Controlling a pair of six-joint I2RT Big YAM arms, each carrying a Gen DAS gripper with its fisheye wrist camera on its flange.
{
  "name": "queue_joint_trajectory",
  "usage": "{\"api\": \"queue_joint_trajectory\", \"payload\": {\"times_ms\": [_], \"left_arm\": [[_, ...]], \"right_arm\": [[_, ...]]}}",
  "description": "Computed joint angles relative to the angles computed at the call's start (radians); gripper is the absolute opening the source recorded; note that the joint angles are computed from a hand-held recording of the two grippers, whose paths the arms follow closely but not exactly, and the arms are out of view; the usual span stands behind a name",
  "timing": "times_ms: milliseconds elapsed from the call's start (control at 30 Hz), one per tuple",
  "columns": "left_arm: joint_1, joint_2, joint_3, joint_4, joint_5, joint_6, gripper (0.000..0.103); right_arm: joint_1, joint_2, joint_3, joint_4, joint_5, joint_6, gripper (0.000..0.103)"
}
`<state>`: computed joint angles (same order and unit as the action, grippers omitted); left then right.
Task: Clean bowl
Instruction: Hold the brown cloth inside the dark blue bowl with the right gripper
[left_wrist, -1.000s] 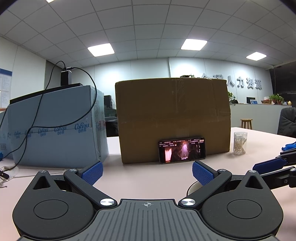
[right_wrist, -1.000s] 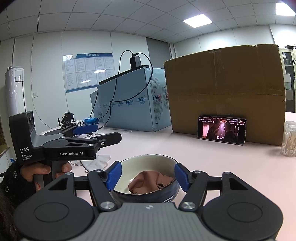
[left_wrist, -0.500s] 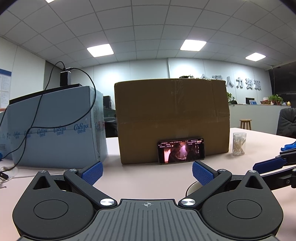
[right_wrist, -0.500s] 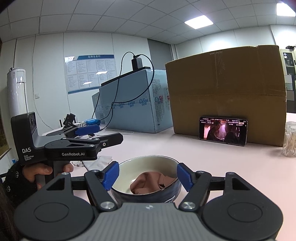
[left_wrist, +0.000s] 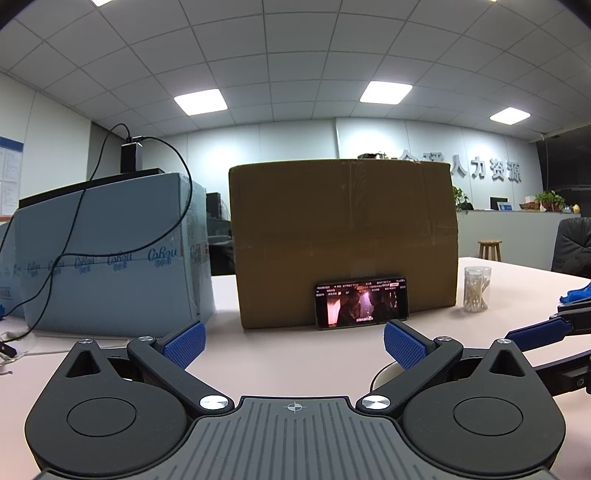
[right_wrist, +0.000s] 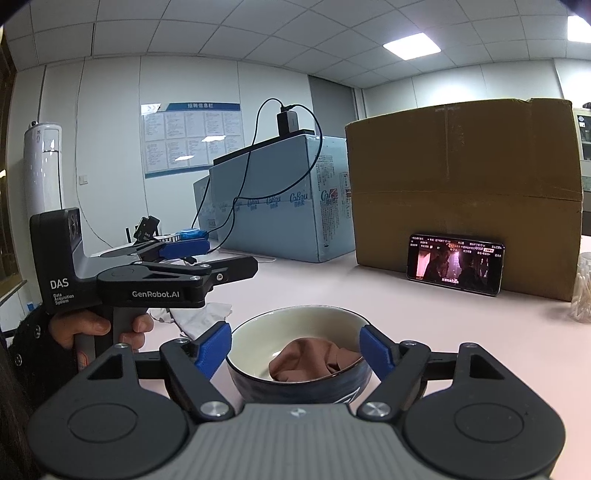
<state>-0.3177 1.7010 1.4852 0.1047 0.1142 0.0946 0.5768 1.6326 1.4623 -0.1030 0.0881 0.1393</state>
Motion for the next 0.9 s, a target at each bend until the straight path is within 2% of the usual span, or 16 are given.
{"api": "queue_joint_trajectory", "payload": {"times_ms": [433, 900], "left_arm": [[0.002, -0.001, -0.002, 0.004, 0.002, -0.010, 0.103], [0.003, -0.003, -0.006, 0.009, 0.008, -0.008, 0.103]], "right_arm": [[0.007, -0.018, -0.034, 0.051, 0.007, -0.023, 0.078], [0.011, -0.015, -0.031, 0.054, 0.017, -0.038, 0.078]]}}
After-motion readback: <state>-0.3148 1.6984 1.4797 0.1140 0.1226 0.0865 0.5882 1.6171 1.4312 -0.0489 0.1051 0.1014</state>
